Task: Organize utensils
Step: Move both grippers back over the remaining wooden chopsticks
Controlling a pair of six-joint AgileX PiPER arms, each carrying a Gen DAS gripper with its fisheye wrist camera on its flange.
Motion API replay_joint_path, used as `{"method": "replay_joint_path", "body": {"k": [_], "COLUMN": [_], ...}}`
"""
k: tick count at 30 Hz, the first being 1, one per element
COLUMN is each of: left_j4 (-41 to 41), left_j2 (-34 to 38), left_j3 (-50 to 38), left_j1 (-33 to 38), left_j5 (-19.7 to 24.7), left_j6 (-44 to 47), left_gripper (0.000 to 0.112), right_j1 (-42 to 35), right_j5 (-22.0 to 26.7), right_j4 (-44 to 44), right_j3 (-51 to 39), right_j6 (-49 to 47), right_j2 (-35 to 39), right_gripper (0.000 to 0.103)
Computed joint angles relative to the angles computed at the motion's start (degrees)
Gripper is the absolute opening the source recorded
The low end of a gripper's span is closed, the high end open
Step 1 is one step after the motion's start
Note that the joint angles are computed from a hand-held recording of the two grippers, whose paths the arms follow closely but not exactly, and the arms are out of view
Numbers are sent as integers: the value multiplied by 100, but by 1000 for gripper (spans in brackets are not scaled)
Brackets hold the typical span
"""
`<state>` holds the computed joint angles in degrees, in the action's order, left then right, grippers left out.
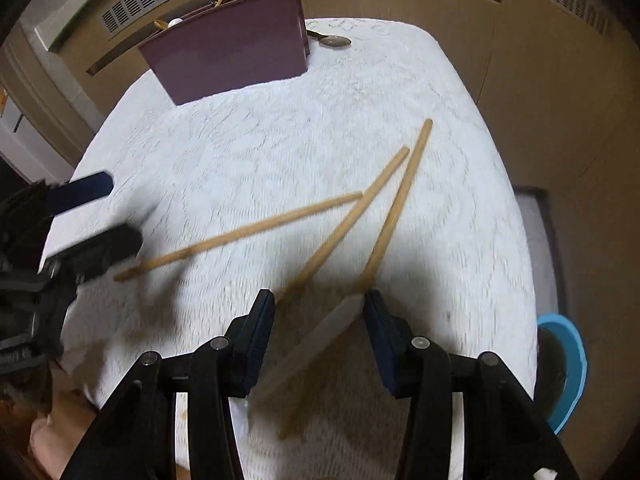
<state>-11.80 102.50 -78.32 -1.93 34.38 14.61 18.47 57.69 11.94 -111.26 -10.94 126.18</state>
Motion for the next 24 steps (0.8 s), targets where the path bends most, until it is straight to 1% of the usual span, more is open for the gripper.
{"method": "replay_joint_path", "body": {"k": [3,6,7,8,9,12,13,16,18,20,21,22,23,24], "left_j4": [-56,-69,-60,-69,-86,-135,-163,-565,-1051,-1371,-1401,-1396,-1339,-1146], "left_j2": [33,52,58,68,71,124,141,170,203,322,408,532,671,891], "left_j3": [-15,-42,-47,-56,-55,-100,-121,-133,-151,-269,-369,-530,-724,-1038], "left_j1": [60,96,100,109,121,152,156,217,261,248,214,164,113,19], "left_j5": [46,95,101,111,121,179,207,274,373,523,589,694,824,1005], "left_j6": [40,48,30,33,46,97,121,571,1120,1534,1616,1696,1722,1638], "left_gripper": [68,68,68,68,68,68,68,68,68,67,62,53,48,41], "right_j1": [59,76,52,83,115,71,47,-83,-120,-172,-220,-272,-309,-346], "right_j5": [197,571,636,675,674,706,661,548,415,439,470,488,445,375], "right_j4": [-237,-344,-347,-447,-519,-145,9,516,603,702,766,820,850,862], "right_j3": [-733,-1787,-1918,-2070,-2110,-2087,-2007,-1816,-1661,-1699,-1698,-1692,-1600,-1494], "right_j6": [222,401,359,340,270,-57,-223,-608,-704,-750,-773,-810,-848,-867], "right_j2": [428,1022,1095,1168,1177,1097,1006,745,584,573,561,559,515,473], "right_gripper": [45,45,43,31,25,13,6,6,6,6,6,6,6,6]}}
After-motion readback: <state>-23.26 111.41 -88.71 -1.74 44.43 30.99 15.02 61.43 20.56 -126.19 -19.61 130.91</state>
